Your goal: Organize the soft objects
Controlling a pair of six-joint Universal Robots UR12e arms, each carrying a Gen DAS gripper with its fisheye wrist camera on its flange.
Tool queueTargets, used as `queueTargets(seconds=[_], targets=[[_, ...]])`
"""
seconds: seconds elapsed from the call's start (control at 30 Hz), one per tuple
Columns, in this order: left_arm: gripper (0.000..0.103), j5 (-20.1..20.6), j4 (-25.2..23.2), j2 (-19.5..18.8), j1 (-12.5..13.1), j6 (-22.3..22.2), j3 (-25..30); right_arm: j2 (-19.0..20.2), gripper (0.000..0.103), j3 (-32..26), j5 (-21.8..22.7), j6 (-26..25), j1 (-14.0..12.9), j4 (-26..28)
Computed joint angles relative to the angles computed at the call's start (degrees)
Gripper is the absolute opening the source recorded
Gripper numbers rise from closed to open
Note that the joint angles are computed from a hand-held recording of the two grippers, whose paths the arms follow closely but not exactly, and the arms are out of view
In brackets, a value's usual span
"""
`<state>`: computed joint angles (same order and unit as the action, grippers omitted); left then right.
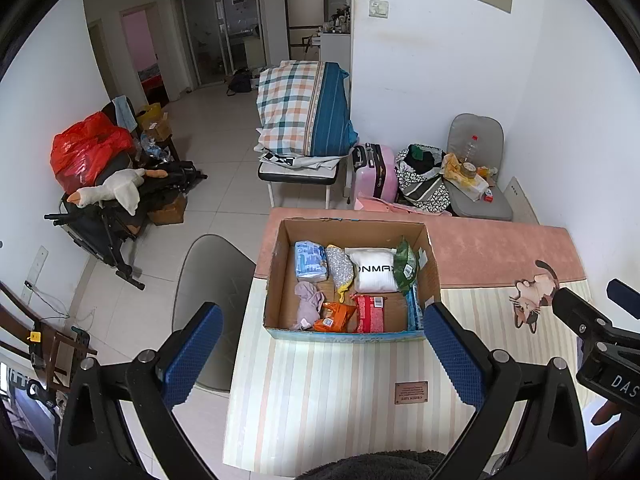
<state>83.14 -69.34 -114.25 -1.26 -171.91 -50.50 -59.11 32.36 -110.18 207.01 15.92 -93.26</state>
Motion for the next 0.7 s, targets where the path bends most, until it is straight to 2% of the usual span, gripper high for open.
queueTargets(seconds=[0.7], targets=[[0.102, -0.2, -0.1, 0.0, 0.0, 0.0, 0.0, -0.2, 0.103, 0.3, -0.2, -0.2, 0.1, -0.3]])
